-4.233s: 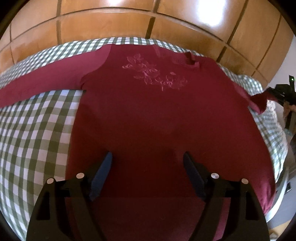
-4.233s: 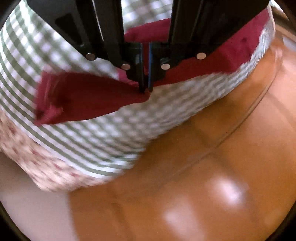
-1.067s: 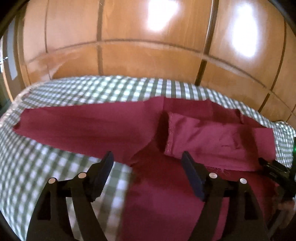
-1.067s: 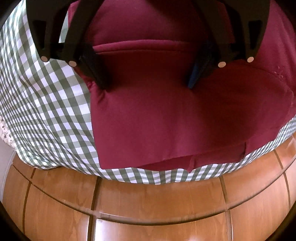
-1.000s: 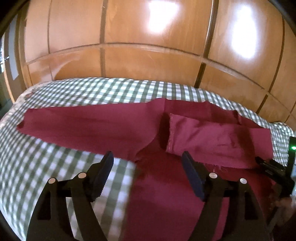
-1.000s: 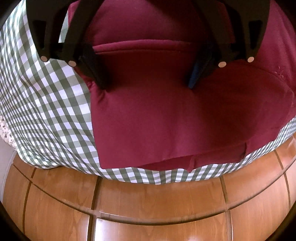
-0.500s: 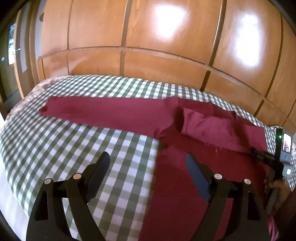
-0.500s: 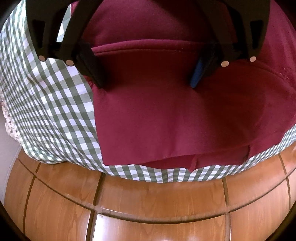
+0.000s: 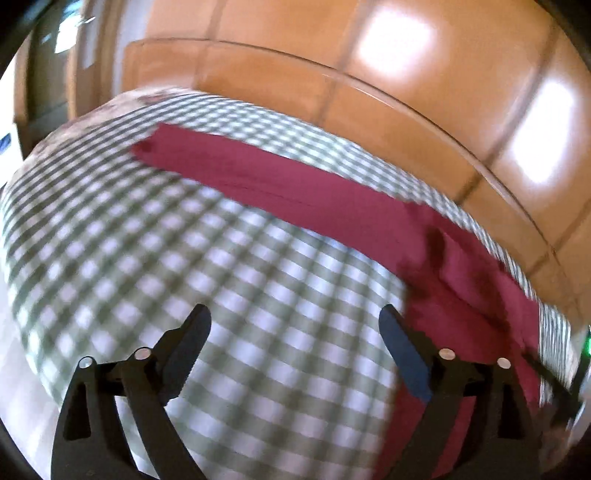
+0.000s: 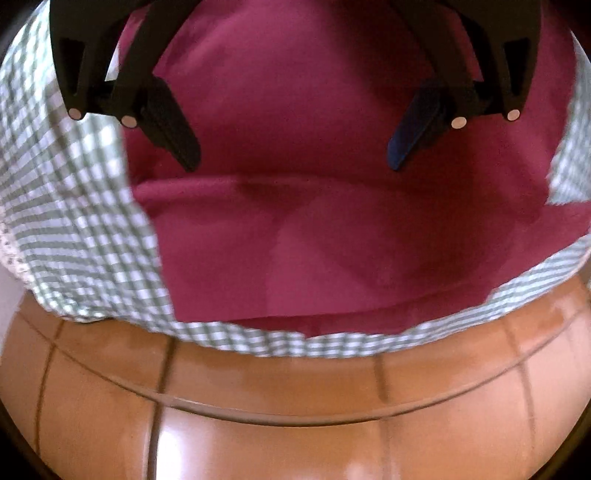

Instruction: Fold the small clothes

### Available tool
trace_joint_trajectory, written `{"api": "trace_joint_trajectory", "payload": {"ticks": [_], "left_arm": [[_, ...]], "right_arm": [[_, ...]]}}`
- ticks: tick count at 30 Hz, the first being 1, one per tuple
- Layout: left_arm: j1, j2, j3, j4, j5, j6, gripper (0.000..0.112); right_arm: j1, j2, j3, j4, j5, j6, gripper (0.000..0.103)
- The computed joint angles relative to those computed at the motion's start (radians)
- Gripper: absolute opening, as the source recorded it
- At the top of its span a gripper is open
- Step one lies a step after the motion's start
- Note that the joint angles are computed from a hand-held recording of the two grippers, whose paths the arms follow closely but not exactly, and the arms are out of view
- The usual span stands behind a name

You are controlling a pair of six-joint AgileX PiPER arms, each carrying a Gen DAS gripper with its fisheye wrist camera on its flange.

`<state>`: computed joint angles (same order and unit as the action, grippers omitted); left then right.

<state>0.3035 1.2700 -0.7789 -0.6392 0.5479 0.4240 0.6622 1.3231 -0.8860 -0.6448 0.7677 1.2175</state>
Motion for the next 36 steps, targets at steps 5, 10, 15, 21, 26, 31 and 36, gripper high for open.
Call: {"api": "trace_joint_trajectory", "payload": {"ticks": [5, 10, 15, 21, 26, 31, 36], "left_arm": [[0.209, 0.17, -0.174, -0.035, 0.084, 0.044, 0.093], [0.368, 0.368, -0.396, -0.152, 0.229, 0.07, 0.066], [0.386, 0.559, -0.625, -0.115, 0.281, -0.077, 0.053], [0.349, 0.71, -0.822, 0.014, 0.269, -0.268, 0.053], [0.327, 0.809, -0.962, 0.093, 0.311, -0.322, 0.008], [0.307, 0.689, -0.84, -0.062, 0.277, -0.128, 0.008], [0.238, 0.534, -0.691, -0.225, 0.292, 0.061, 0.008]], "right_arm": [[0.087, 0.076, 0.021, -0.025, -0.021, 0.083, 0.101], [0.069, 0.082, 0.049, -0.035, -0.078, 0.112, 0.101], [0.066, 0.075, 0.07, -0.052, -0.106, 0.141, 0.101], [0.082, 0.081, 0.068, -0.071, -0.089, 0.169, 0.101], [0.08, 0.08, 0.071, -0.074, -0.092, 0.169, 0.101], [0.079, 0.084, 0.07, -0.077, -0.095, 0.173, 0.101], [0.078, 0.082, 0.072, -0.075, -0.097, 0.171, 0.101]]}}
